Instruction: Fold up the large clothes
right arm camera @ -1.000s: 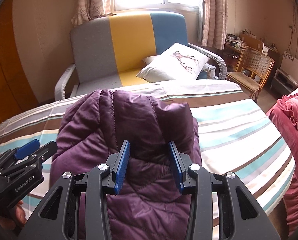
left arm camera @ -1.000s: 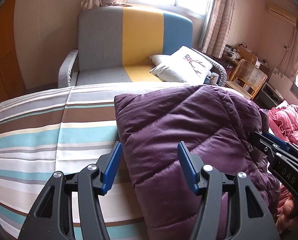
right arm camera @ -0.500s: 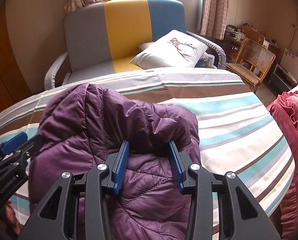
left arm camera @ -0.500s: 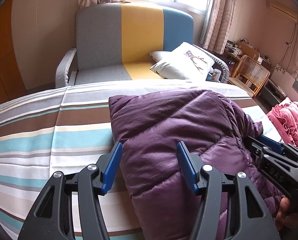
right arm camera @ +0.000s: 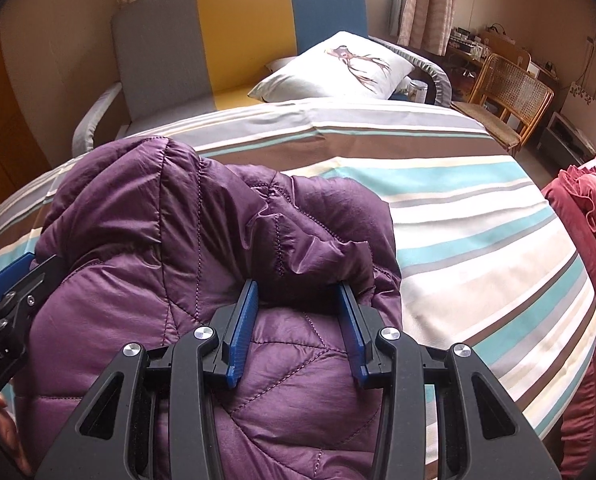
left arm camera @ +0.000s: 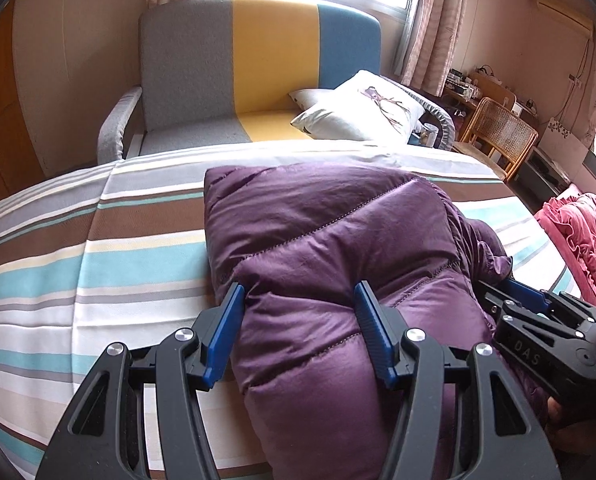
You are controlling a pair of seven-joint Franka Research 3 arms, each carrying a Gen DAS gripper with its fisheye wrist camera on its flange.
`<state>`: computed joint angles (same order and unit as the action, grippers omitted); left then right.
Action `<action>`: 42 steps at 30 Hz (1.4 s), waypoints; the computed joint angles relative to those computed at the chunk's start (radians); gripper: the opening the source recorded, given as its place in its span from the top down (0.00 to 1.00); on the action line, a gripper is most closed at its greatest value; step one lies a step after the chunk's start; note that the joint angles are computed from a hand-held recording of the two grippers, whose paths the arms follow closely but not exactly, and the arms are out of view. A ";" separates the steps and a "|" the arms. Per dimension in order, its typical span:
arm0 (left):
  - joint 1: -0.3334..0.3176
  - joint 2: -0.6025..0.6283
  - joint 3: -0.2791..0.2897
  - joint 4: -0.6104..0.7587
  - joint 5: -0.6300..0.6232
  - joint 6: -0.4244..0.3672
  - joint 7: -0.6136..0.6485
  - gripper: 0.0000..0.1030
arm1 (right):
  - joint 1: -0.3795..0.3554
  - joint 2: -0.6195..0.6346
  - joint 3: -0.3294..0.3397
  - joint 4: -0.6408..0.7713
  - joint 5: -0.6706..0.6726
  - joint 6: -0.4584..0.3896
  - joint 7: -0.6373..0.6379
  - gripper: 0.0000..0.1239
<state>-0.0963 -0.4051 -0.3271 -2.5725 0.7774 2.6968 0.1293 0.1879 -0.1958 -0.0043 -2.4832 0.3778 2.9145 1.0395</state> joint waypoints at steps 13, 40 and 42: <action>0.014 0.052 -0.012 0.000 0.115 0.038 -0.131 0.44 | 0.017 0.053 -0.014 0.008 0.091 0.048 -0.075 0.66; 0.109 -0.044 0.021 -0.250 -0.168 0.611 0.059 0.72 | -0.055 0.017 -0.060 0.068 0.533 -0.345 -0.348 0.77; 0.082 -0.075 0.040 -0.259 -0.188 0.597 0.081 0.74 | -0.048 -0.008 -0.058 0.053 0.534 -0.336 -0.367 0.82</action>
<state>-0.0147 -0.4803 -0.2868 -2.8315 0.5893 3.2937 0.2107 0.1399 -0.2035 -0.0621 -2.4299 0.9116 2.5781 0.6730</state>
